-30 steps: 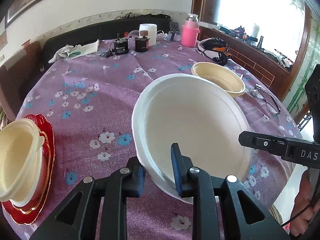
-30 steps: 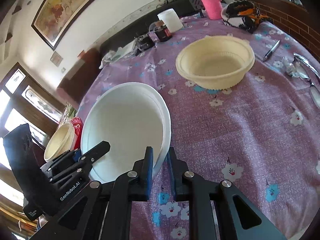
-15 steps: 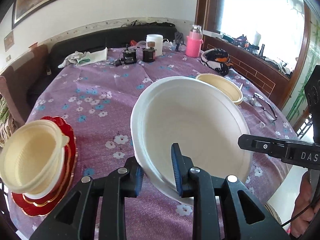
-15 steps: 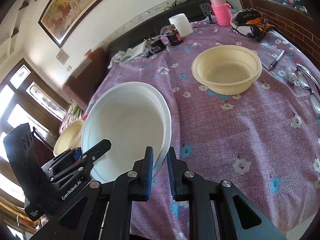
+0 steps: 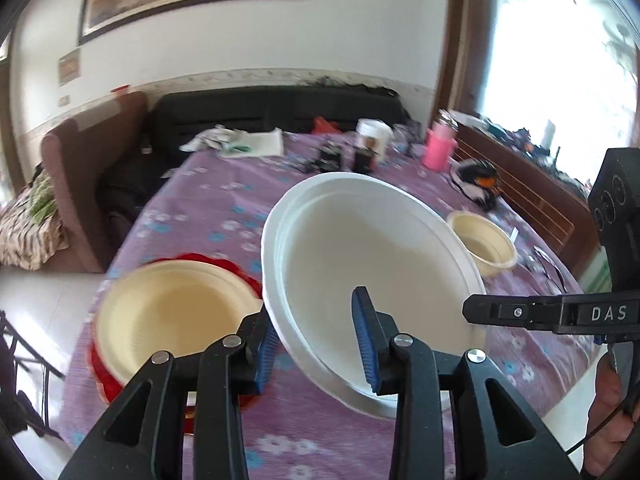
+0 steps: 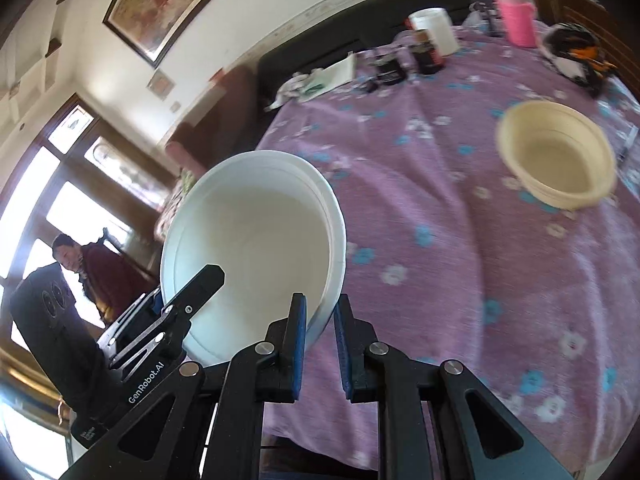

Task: Organize plates and bowls
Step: 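Lower the white bowl onto the bowl stack and open the left gripper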

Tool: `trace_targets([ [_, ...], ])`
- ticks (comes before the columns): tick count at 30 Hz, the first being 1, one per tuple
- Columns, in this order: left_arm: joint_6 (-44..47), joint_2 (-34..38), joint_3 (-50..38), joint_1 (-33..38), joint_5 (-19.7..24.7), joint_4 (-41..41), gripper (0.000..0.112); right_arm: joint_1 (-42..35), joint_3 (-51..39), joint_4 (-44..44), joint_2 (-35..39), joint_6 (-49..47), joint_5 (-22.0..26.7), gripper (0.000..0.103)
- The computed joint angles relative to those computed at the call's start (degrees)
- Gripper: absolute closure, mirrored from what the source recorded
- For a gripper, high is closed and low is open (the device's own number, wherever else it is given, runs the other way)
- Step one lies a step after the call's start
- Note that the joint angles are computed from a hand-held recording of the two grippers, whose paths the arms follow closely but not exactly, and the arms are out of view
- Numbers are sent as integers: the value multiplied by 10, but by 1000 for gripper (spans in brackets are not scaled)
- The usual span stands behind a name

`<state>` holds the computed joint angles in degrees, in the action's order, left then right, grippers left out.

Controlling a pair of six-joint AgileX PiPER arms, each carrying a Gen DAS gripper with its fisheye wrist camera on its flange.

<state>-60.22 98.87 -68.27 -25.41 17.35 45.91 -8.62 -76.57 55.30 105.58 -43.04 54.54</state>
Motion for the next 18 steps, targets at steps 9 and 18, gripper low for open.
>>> trace_targets([
  [9,-33,-50,59,90,-35,13,78,116,-152,-70,66,134,10,87],
  [18,84,-62,106,178,-86,-117,78,201,-268,-130,148,233,31,87],
])
